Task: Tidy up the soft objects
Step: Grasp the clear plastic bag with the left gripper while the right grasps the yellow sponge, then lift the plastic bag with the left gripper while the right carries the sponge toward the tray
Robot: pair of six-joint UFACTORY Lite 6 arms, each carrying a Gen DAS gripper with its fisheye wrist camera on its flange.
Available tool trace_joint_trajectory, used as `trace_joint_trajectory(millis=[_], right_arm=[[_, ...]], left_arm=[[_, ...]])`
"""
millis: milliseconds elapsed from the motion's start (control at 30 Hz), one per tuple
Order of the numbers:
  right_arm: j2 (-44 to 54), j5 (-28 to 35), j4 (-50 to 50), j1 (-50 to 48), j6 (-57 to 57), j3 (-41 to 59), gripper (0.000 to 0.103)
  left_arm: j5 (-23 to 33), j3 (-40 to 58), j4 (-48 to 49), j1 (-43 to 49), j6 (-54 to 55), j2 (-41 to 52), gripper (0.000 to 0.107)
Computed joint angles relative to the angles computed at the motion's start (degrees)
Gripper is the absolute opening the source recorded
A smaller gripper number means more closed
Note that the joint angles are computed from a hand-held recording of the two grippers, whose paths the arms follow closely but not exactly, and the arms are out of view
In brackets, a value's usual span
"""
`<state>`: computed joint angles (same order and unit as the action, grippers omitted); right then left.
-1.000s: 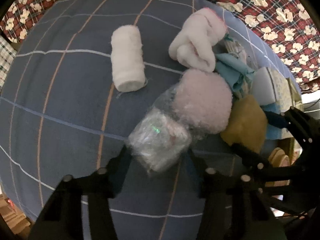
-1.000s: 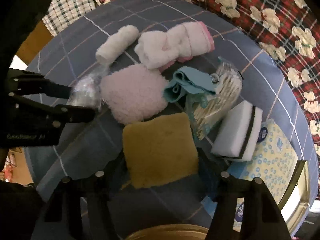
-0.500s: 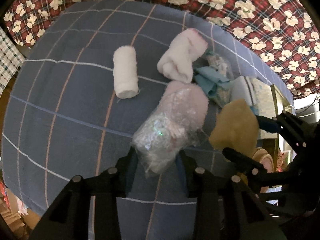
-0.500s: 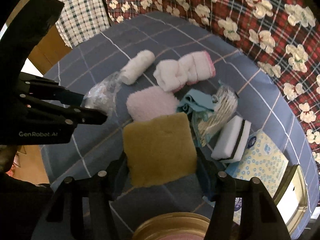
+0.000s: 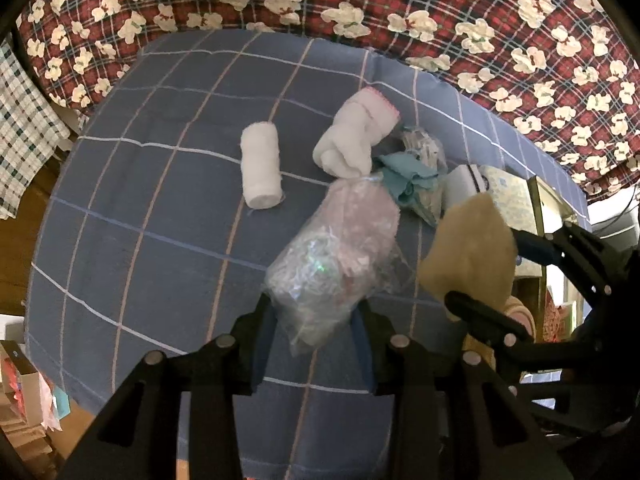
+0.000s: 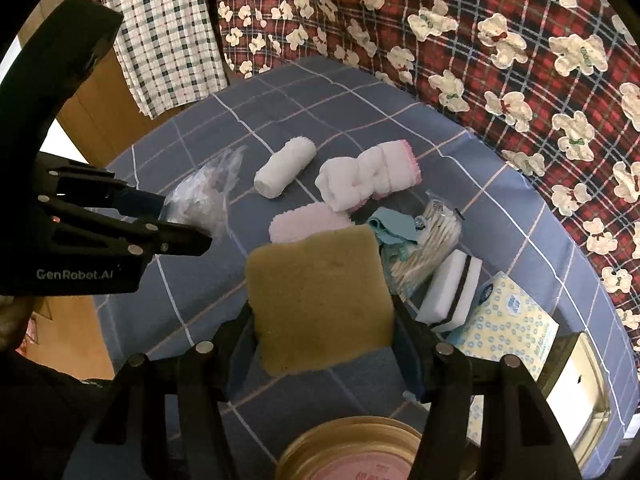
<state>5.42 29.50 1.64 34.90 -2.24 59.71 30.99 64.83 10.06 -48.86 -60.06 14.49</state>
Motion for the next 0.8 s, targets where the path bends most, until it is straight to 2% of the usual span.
trace_joint_trajectory(millis=[800], right_arm=[[-8.23,-0.2,0.87,-5.6,-2.17,-5.64,0.063]], left_arm=[[4.38,10.28,4.05,-3.54,-2.79,5.08,0.035]])
